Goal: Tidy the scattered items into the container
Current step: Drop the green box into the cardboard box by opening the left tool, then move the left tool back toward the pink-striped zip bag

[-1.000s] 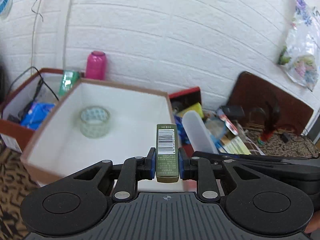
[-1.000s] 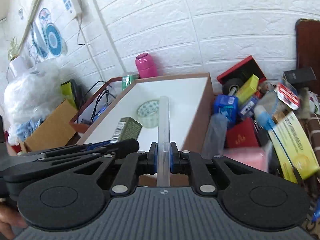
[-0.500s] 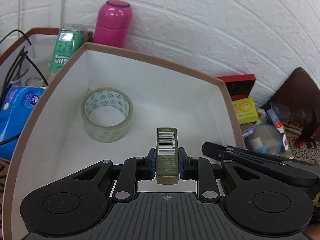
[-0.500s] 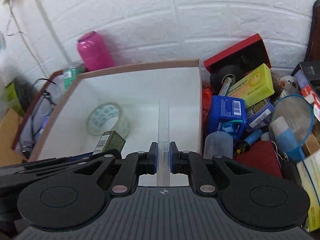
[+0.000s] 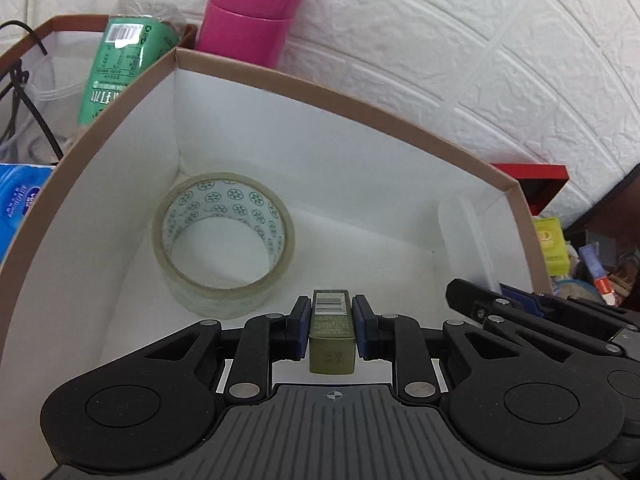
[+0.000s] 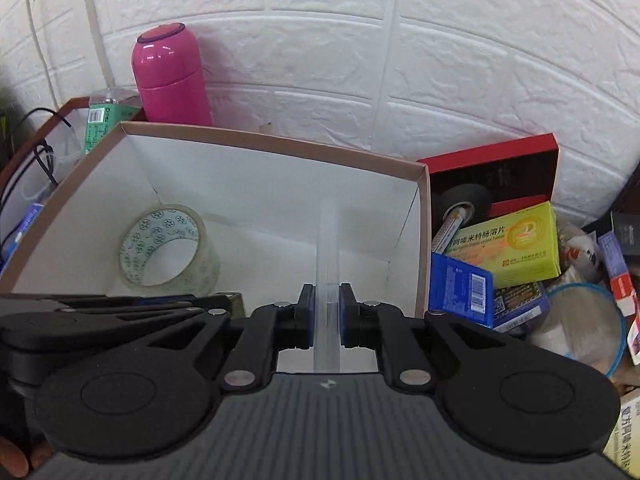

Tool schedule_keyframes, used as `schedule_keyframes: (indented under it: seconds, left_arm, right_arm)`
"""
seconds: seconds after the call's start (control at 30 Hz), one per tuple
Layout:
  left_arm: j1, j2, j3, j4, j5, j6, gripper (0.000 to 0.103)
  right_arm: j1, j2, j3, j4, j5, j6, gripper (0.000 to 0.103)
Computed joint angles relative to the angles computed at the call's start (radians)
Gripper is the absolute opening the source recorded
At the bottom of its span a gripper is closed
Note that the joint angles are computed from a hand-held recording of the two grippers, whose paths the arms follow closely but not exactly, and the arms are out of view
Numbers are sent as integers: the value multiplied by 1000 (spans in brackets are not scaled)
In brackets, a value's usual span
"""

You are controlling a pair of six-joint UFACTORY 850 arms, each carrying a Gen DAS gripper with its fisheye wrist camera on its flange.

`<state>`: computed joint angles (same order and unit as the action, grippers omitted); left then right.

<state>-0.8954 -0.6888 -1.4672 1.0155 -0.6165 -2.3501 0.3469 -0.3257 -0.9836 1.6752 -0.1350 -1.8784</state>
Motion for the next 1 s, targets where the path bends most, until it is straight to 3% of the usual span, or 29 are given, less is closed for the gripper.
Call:
schedule_keyframes:
  seconds: [0.07,0.17,0.27,0.33,0.53,0.6,0.63,0.67,0.77,0.83,1.0]
  left_arm:
    - [1,-1,-4,-16,-4,-5,51]
    - [-2,-16,-35,-109,-73,29,73]
    - [-5,10,7,-72,-48,-48,75]
    - [-7,24,26,-73,-41,-88,79]
    - [-24,72,95,-25,-30,-297,88]
    - [-31,95,131,47,-1,-421,91]
    - [-37,107,151,114,15,-501,99]
    - [-42,119,171,202,34,-585,103]
    - [-62,126,165,260,25,-621,103]
    - [-78,124,148,270,5,-607,103]
    - [-124,102,87,272,-49,-584,103]
  right_arm:
    - [4,-2,1,92,8,-93,13]
    - [7,0,8,234,15,-240,18]
    - [1,11,20,380,4,-388,32]
    - [-9,17,22,294,-19,-307,37]
    - [-37,53,54,233,-104,-271,72]
    - [-61,62,58,145,-160,-175,78]
    - [-74,67,59,88,-189,-116,79]
    - [-87,71,57,16,-225,-53,87]
    - [-107,108,88,36,-261,-104,101]
    - [-124,139,114,90,-276,-179,102]
    - [-194,190,141,-2,-352,-99,103]
